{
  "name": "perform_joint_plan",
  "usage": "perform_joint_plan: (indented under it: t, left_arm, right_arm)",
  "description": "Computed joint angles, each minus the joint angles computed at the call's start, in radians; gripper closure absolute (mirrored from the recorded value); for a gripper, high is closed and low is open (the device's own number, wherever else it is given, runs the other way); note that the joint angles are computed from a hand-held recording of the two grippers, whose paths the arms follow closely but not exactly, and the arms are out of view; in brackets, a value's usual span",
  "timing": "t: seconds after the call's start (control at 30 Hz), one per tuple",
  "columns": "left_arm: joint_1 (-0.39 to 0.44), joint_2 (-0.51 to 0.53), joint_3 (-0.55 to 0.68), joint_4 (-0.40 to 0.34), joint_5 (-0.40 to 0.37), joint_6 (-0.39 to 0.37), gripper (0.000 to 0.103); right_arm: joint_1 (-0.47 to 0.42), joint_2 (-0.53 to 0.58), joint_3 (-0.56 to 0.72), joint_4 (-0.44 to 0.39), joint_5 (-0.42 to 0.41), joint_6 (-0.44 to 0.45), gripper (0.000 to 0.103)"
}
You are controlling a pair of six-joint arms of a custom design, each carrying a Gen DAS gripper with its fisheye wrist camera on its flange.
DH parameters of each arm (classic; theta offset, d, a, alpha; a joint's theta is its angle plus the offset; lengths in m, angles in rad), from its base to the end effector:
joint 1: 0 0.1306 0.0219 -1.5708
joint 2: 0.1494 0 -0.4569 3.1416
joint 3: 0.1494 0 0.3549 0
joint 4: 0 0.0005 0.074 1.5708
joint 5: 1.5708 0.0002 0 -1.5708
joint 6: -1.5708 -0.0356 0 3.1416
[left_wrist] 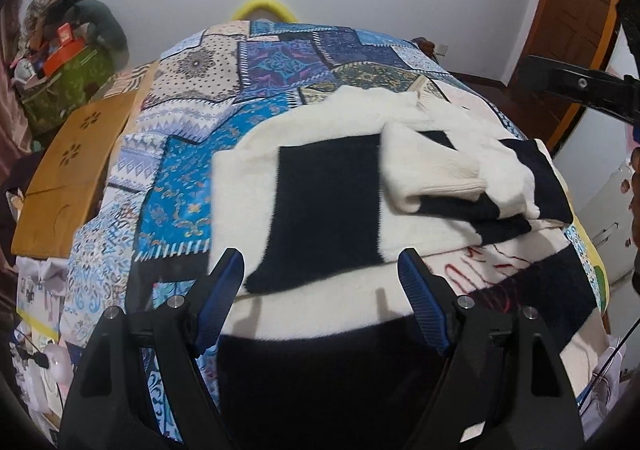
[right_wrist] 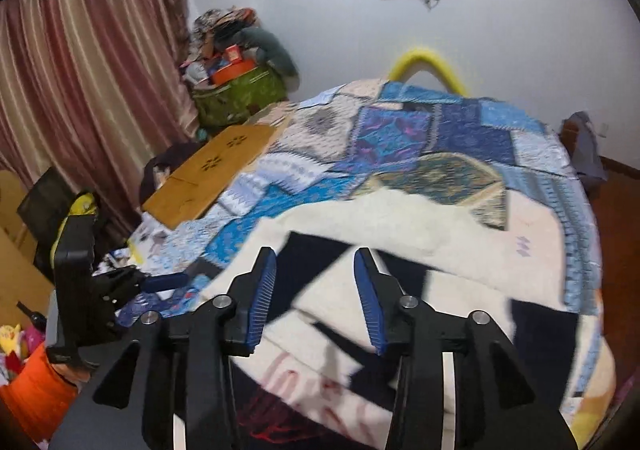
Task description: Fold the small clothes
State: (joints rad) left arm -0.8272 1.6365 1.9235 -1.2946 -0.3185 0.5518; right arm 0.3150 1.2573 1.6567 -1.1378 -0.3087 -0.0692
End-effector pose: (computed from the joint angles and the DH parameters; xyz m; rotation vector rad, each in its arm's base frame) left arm 0.3579 -0.3735 0.5862 0.2288 2.4992 -0.1507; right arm 0.3333 0.1195 0.6466 -0.4435 2.2868 0.5510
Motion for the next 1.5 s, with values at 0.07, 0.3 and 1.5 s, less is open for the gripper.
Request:
perform_joint_plan:
  t: [0.07, 0.3, 1.5]
  left_arm:
    - [-0.008, 0.032, 0.043, -0.016, -0.002, -0.015, 0.024]
    - [-0.036, 0.208, 0.282, -0.125, -0.052, -0.141, 0.024]
    - [0.162, 0.049, 0.002, 0.077, 0.286, 0.136, 0.096]
  right_arm:
    - [-0.048, -0.023, -0.014, -0.015, 0.028, 0.028, 0.064]
    - [-0.237, -0.083, -0.093, -0.089, 0.115, 0.173, 0.058]
    - [-0.392, -0.119, -0.258, -0.081, 0.024, 0.169, 0.058]
